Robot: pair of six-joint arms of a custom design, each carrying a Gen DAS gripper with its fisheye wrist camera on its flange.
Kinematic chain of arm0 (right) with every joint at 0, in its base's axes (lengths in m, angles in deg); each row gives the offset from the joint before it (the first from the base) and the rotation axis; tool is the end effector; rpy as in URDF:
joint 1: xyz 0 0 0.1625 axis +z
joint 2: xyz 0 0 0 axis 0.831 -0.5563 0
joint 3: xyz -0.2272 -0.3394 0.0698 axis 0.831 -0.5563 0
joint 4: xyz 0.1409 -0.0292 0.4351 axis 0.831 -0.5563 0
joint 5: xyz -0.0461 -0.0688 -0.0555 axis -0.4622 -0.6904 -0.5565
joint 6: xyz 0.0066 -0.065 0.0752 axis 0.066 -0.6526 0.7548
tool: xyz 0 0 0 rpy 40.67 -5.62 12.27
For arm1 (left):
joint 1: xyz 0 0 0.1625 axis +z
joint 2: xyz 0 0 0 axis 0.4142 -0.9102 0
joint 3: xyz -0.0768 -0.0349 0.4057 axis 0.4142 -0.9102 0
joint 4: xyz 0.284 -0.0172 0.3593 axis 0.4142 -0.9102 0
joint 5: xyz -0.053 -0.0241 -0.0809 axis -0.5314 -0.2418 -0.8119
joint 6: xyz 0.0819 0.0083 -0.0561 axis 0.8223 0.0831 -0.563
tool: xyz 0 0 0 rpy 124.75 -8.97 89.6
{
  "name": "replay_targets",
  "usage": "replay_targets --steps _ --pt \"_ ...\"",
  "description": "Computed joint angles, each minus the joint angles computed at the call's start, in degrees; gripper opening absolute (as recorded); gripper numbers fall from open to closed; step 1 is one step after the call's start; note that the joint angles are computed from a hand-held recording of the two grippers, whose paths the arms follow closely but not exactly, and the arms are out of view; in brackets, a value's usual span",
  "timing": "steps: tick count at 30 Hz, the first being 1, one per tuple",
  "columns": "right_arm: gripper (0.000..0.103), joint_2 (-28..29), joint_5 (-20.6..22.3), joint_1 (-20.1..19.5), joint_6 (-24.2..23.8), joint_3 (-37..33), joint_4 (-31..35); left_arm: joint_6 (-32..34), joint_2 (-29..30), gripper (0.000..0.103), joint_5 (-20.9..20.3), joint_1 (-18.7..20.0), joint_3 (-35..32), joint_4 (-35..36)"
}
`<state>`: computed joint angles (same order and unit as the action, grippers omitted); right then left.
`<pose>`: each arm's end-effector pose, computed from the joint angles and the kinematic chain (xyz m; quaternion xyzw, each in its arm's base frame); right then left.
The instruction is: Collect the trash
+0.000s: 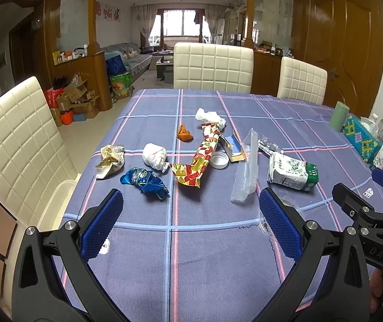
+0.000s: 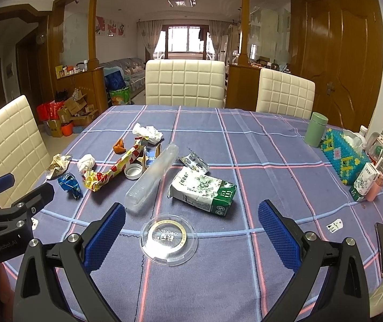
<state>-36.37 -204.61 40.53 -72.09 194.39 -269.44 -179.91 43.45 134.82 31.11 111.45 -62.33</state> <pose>0.1260 -0.5745 0.1611 -0.0147 -0.7548 0.4863 0.4399 -0.2359 -0.6676 0.0534 0.3713 0.8517 -0.3012 0.2146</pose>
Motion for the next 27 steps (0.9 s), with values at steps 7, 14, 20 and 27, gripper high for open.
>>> replay_targets --steps 7,14,20,27 --pt "0.097 -0.05 0.03 -0.16 0.32 -0.22 0.68 0.00 0.08 0.100 0.04 0.01 -0.19 0.16" --pt "0.097 0.01 0.02 -0.20 0.39 -0.33 0.80 0.05 0.16 0.100 0.00 0.00 -0.28 0.18" --pt "0.097 0.06 0.08 -0.22 0.35 -0.34 0.69 0.20 0.51 0.100 0.06 0.06 -0.84 0.42" --pt "0.097 -0.12 0.45 -0.81 1.26 -0.26 2.39 0.04 1.38 0.100 -0.27 0.10 -1.87 1.18"
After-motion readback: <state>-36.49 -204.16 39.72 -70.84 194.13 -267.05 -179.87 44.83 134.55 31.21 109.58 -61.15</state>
